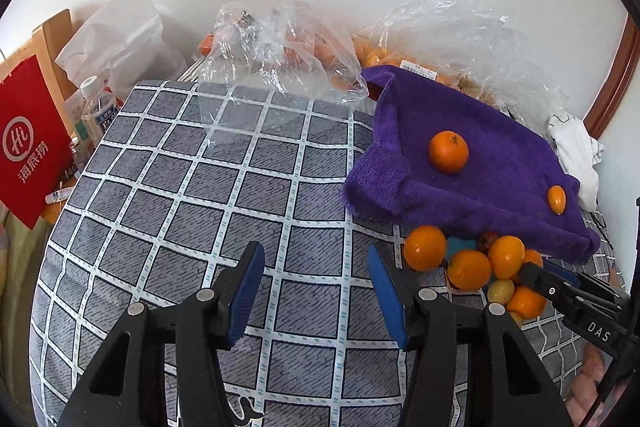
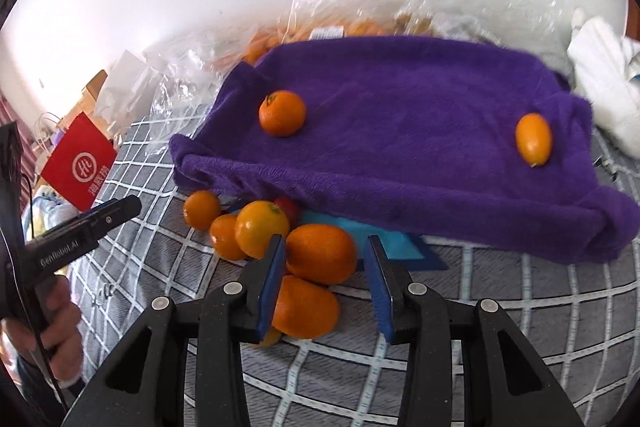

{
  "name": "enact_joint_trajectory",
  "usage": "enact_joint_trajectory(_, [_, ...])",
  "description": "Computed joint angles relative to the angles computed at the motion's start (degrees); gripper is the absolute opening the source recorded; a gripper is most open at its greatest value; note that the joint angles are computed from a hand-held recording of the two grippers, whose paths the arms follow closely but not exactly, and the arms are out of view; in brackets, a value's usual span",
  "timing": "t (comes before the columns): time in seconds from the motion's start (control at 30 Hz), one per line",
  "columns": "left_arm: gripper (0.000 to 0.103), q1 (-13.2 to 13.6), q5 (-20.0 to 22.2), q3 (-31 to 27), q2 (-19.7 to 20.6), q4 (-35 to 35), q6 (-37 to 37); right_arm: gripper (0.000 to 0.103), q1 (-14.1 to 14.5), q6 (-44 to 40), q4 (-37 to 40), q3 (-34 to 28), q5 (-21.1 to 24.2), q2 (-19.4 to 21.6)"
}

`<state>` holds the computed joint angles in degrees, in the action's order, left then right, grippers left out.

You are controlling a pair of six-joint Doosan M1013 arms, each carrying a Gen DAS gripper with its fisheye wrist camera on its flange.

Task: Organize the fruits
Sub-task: 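Grasp another orange with the left tool while the right tool grasps a large orange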

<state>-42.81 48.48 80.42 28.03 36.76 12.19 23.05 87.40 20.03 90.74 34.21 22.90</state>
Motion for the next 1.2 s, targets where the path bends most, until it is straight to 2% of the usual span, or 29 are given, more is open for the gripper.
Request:
enact_joint_trajectory(0.23, [0.051,0.3,-2.8,-0.1,0.3,-2.4,1.6,0.040,-0.4,1.7,0.0,0.9,-2.2,-0.4])
enact_joint_trajectory(0.3, [0.051,0.3,-4.5,-0.2,0.6,-2.8,2.7,0.040,-0.4,5.5,-4.6,2.3,-4.2,-1.6])
enact_joint_trajectory(0.4, [0.051,0.1,-6.0,-1.0,1.3,-3.5,4.6,0.040,-0.5,14.2,-15.6,4.5,-6.1,-3.6])
enact_joint_trajectory(0.47, [0.051,0.1,-8.6,-0.9,1.4,-3.7,4.8,0.040,-0.7,18.8,-21.5,6.2,-6.8,-4.7])
enact_joint_trajectory(0.53, [0.051,0.1,-10.3,-1.1,1.7,-4.2,5.0,0.040,-1.0,22.5,-26.2,7.6,-7.3,-5.4])
enact_joint_trajectory(0.6, [0.051,0.1,-10.1,-2.2,2.6,-4.6,5.4,0.040,-1.4,24.1,-28.4,8.6,-7.5,-5.7])
enact_joint_trajectory(0.73, [0.051,0.2,-10.4,-3.5,3.8,-5.5,5.7,0.040,-2.5,22.0,-26.4,10.7,-10.2,-6.5])
enact_joint_trajectory(0.8, [0.045,0.0,-9.7,-3.8,4.2,-4.0,4.3,0.041,-2.8,20.8,-25.1,11.5,-11.5,-6.9])
enact_joint_trajectory(0.87, [0.031,0.0,-8.6,-4.4,4.7,-4.3,4.6,0.041,-3.1,18.5,-22.9,12.3,-11.9,-7.4])
enact_joint_trajectory(0.97, [0.030,0.2,-8.7,-4.0,4.3,-5.2,4.0,0.041,-3.1,16.6,-21.2,12.7,-11.5,-7.5])
enact_joint_trajectory(1.07, [0.030,-0.2,-8.0,-2.6,3.1,-3.3,1.8,0.043,-2.8,18.0,-23.4,12.7,-10.6,-7.4])
enact_joint_trajectory(1.13, [0.030,-0.4,-6.6,-2.2,2.6,-3.7,2.4,0.045,-2.8,18.4,-23.9,12.8,-10.7,-7.3])
enact_joint_trajectory(1.2, [0.030,-0.5,-7.1,-1.2,2.2,-3.7,3.2,0.046,-2.8,18.2,-23.8,12.6,-10.5,-6.9])
